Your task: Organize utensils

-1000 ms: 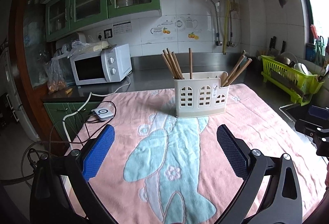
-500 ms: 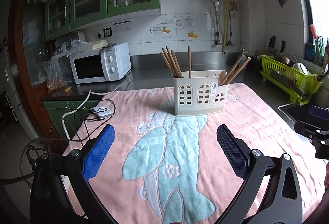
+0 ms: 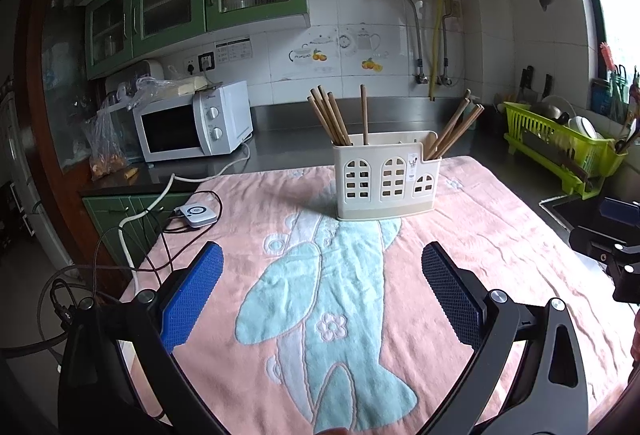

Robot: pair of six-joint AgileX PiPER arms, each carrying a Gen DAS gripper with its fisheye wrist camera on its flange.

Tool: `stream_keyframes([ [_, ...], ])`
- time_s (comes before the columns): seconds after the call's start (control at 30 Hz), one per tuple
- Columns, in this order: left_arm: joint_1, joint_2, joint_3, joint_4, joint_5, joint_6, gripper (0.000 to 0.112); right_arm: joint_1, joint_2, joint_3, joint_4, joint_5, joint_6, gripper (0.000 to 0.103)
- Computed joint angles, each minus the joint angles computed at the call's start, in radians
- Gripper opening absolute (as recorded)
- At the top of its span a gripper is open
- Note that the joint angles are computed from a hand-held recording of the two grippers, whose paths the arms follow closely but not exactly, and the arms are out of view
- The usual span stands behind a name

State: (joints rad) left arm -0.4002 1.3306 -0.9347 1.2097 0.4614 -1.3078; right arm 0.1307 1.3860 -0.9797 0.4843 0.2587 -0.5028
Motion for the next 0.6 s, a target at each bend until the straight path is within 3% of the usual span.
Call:
stream_keyframes([
  [0.6, -0.005, -0.007, 0.021, 0.026, -0.005, -0.028, 0.098, 0.012, 0.008, 0.001, -0.007, -0.011, 0.008, 0.091],
])
